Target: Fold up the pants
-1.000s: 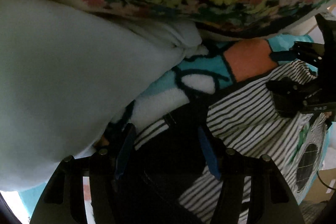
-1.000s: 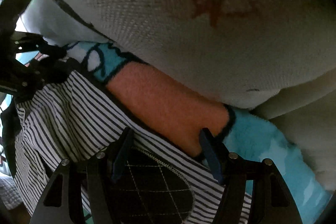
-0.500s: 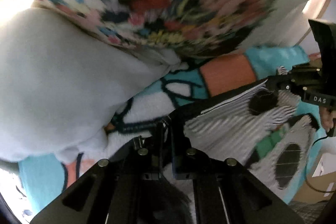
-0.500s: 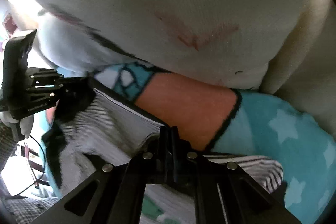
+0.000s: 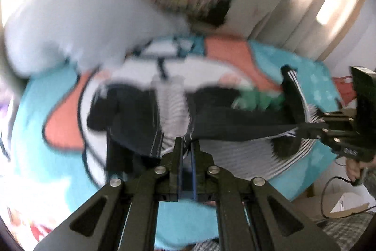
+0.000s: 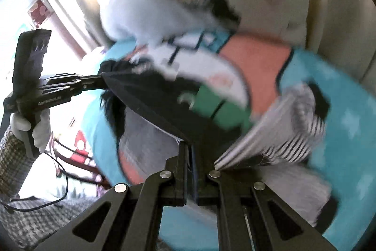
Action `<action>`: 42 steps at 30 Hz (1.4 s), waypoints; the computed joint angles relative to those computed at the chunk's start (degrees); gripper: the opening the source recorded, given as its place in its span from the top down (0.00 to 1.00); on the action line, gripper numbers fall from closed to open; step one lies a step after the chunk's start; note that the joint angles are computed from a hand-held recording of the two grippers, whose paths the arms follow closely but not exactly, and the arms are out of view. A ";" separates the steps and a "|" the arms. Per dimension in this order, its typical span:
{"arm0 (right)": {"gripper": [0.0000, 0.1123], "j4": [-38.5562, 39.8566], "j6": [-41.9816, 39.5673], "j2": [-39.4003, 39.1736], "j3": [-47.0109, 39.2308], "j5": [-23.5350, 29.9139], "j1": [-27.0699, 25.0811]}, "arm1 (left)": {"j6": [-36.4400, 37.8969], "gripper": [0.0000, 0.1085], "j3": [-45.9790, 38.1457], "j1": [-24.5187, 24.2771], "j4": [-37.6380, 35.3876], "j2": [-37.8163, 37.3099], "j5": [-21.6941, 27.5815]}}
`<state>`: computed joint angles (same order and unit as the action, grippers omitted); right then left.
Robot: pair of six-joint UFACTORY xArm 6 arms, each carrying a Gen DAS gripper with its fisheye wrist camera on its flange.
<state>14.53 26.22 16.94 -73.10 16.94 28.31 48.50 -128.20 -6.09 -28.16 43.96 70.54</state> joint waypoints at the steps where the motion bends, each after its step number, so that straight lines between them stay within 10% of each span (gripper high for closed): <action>1: 0.96 -0.55 0.98 0.18 0.55 -0.14 0.71 | -0.75 0.95 4.62 -0.08 1.38 -1.86 -2.22; 5: 0.95 -3.45 6.74 1.74 1.52 -0.81 2.84 | -4.78 0.95 13.08 0.01 5.29 -4.98 -7.11; 14: 0.77 -22.42 29.96 -9.24 13.24 -2.55 1.11 | -5.87 0.93 12.60 6.11 1.24 -7.45 0.33; 22: 0.51 -41.44 41.17 -0.66 -5.05 17.07 -1.86 | -6.26 0.76 7.33 2.70 -2.33 -4.96 -3.83; 26: 0.55 -41.86 37.43 12.00 -22.02 30.65 -1.81 | -12.09 0.75 2.40 -0.25 5.15 0.68 -8.11; 27: 0.86 -40.37 36.49 12.88 -22.94 31.59 -2.03 | -13.77 0.75 3.06 -0.94 8.48 0.99 -10.22; 28: 0.94 -38.17 35.91 13.16 -22.84 31.83 -2.40 | -14.87 0.76 3.56 -1.34 11.01 1.26 -11.31; 42: 0.89 -41.58 71.87 -21.94 24.93 17.74 -1.21 | -13.42 0.73 8.65 0.07 9.98 -0.10 -11.75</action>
<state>-27.05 98.09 -5.01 -48.16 34.68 27.10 35.08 -119.55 -6.02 -18.19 43.86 58.79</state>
